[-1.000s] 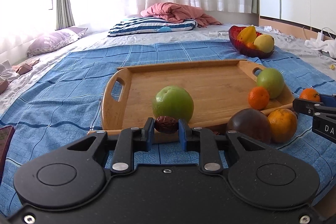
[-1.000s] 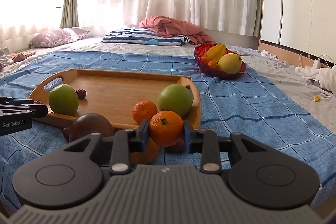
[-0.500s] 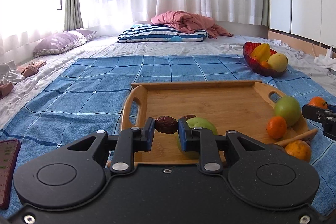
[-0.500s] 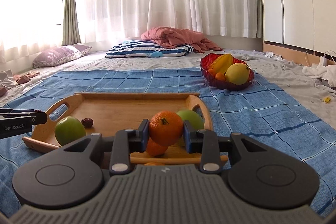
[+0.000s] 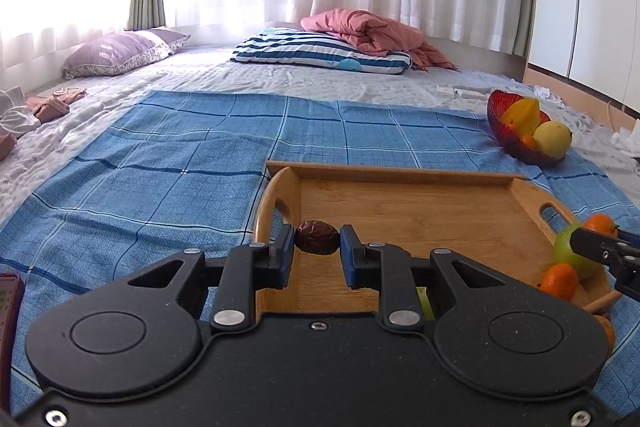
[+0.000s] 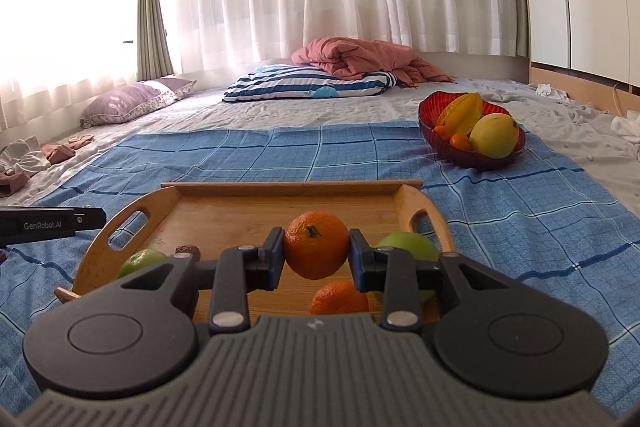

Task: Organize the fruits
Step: 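Lift the date with left gripper over the tray while right carries the tangerine there, then open right gripper to set the tangerine on the tray while left releases the date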

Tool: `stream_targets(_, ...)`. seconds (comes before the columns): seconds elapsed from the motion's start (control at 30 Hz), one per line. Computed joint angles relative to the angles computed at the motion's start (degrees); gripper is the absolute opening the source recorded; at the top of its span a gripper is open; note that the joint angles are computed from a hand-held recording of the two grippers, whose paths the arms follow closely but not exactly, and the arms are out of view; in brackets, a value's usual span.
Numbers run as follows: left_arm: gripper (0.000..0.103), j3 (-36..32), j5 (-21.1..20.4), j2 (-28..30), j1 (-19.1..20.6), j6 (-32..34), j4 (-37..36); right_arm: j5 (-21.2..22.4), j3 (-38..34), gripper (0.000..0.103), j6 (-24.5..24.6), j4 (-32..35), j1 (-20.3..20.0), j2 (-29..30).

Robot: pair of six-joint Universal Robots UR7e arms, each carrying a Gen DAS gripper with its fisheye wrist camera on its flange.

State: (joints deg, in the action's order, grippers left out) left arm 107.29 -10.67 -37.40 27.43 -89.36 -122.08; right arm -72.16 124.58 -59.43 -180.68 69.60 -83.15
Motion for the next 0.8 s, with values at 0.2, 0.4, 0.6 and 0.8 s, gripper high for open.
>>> stream_targets(0.2,0.023,-0.12,-1.33,1.9,1.17,5.57,-6.68,-2.25,0.31,0.038,-1.54,1.23,1.45,1.73)
stream_targets(0.4,0.023,0.73,-2.95,2.56,1.63,6.77,-9.86,-4.17,0.56,0.038,-1.54,1.5,2.2,3.15)
stream_targets(0.6,0.023,1.79,-4.24,2.93,1.74,9.63,-14.0,-5.91,0.22,0.038,-0.89,1.43,2.81,4.24)
stream_targets(0.8,0.023,2.06,-5.1,3.6,1.74,12.47,-17.03,-8.04,-0.22,0.038,-0.78,1.11,3.43,5.23)
